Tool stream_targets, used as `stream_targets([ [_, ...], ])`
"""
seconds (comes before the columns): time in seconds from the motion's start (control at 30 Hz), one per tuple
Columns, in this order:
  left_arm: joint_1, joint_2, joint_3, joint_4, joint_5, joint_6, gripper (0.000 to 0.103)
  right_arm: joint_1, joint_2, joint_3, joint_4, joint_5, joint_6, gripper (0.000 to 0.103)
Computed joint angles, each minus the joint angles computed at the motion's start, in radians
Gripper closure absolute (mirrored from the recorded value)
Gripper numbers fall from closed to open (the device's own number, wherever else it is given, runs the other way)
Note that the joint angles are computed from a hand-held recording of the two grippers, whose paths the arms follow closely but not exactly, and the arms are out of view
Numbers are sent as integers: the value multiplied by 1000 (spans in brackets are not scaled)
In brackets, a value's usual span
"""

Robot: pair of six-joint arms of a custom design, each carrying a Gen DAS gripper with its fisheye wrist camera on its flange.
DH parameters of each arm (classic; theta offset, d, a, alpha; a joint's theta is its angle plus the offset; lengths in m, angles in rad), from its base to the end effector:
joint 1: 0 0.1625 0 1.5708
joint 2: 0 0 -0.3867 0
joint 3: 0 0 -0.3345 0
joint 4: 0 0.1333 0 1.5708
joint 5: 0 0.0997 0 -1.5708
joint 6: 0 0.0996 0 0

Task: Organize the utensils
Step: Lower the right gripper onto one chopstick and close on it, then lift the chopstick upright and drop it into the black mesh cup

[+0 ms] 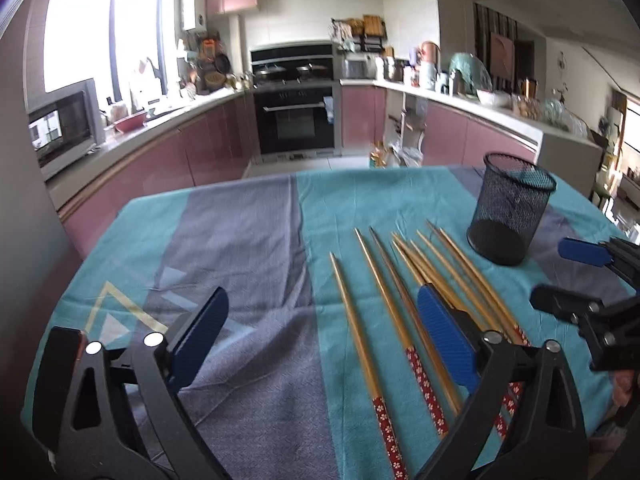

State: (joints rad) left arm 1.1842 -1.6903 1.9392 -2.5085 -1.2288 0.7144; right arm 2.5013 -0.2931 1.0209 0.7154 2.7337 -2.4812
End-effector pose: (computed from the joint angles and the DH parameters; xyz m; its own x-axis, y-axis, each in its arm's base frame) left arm -0.0020 -0.4469 0.4550 -0.5292 0.5877 -0.6120 0.8442 0.4368 -0.3106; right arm 0.4469 -0.2807 -0.0002 -0.7491 0.1674 0.6410 -0.4253 0.6203 -0.6590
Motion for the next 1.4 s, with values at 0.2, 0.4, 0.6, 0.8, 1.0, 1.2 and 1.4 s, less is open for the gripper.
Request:
stream_targets([
  [0.2, 12, 61, -5, 44, 50, 30, 33, -54, 8, -3, 68, -80, 75, 50],
  [0.4, 35, 127, -57, 134, 47, -7, 50, -87, 14, -23, 110, -136, 88, 63],
  [0.6, 41, 183, -101, 193, 53, -21, 62, -107, 4, -26, 124, -150, 75, 69],
  [0.8, 21, 216, -101, 190, 63, -35, 68, -117, 36, -77, 179, -144, 71, 76],
  [1.0, 7, 254, -130, 214, 56, -93, 92, -135, 8, -51, 123, -167, 32, 95],
  [1.2, 6, 262, -139, 212, 37, -140, 96, -133, -29, 4, 64, -176, 30, 97],
  [1.4, 6, 230, -151, 237, -22, -147, 96, -110, -93, 75, -26, -186, -18, 97],
])
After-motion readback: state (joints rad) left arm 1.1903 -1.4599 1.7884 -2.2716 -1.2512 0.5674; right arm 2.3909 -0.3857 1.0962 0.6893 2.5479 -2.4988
